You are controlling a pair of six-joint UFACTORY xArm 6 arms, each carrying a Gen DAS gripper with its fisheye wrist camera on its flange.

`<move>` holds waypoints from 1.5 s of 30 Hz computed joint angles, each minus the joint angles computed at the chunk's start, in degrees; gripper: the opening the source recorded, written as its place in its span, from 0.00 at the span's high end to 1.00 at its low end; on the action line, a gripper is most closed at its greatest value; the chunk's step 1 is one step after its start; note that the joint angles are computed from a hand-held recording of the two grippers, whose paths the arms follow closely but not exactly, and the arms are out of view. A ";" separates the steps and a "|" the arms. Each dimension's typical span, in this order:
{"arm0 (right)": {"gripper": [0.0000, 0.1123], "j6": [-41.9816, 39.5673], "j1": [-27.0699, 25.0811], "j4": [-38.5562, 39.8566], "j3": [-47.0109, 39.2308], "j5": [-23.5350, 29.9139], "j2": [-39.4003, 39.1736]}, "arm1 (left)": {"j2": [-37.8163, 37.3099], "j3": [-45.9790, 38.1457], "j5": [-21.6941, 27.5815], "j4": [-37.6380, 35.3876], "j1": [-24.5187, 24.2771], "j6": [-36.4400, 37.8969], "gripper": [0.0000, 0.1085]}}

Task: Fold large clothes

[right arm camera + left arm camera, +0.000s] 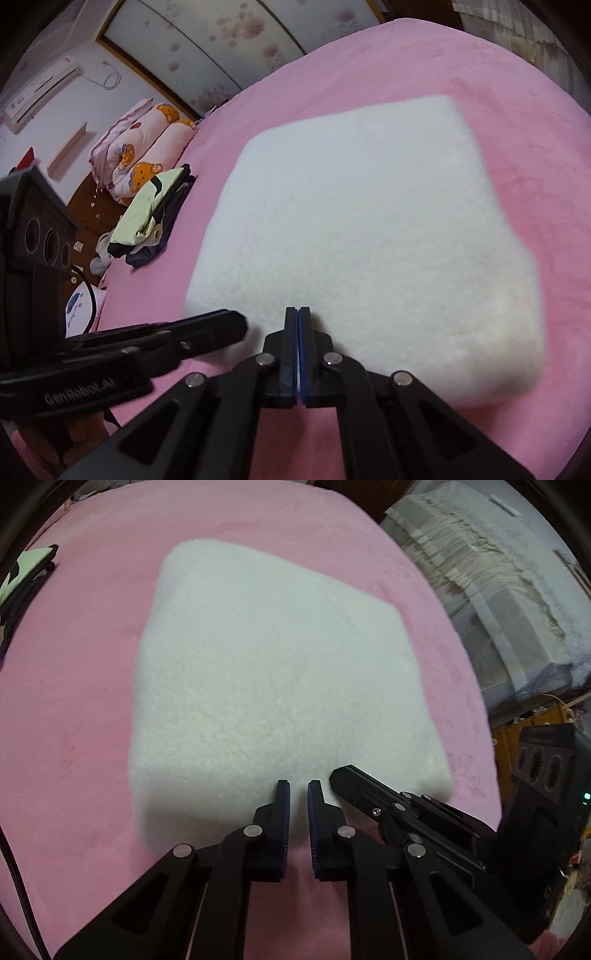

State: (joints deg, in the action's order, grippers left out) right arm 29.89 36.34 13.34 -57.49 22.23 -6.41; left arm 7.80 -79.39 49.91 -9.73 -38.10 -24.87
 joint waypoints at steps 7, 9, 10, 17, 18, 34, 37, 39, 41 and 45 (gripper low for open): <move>1.00 8.60 -1.30 -8.27 -1.39 3.44 2.01 | -2.58 3.84 0.02 -1.27 1.83 -0.55 0.98; 1.00 10.59 -2.94 -9.54 1.26 4.08 -0.56 | -5.52 6.70 0.14 -0.56 2.35 -0.78 0.99; 1.00 10.66 -3.53 -9.50 2.75 4.09 -1.98 | -6.36 7.48 -0.02 -0.90 2.66 -0.81 0.99; 1.00 15.22 -5.10 -19.40 4.27 14.35 -7.66 | -10.59 8.73 8.91 16.49 2.58 -12.65 0.98; 1.00 15.01 -5.24 -19.11 4.47 15.28 -8.43 | -11.97 10.61 6.67 14.46 3.15 -12.80 0.98; 1.00 -3.24 -1.23 2.63 -6.72 -0.23 7.21 | 9.82 -9.21 -5.78 -3.83 4.30 2.42 0.96; 1.00 1.78 -3.01 -0.76 -12.07 -1.86 12.75 | 15.85 -15.42 -6.22 -8.06 6.61 6.26 0.96; 1.00 4.13 -4.56 -2.56 -17.27 -0.47 17.05 | 21.39 -22.43 -4.88 -9.86 8.06 7.26 0.97; 1.00 4.56 -6.32 -4.87 -23.10 1.50 21.65 | 26.32 -29.18 -3.58 -9.26 9.14 7.23 0.97; 1.00 3.12 -9.04 -7.10 -31.04 4.37 27.52 | 40.83 -51.58 4.42 -0.46 10.46 3.23 0.97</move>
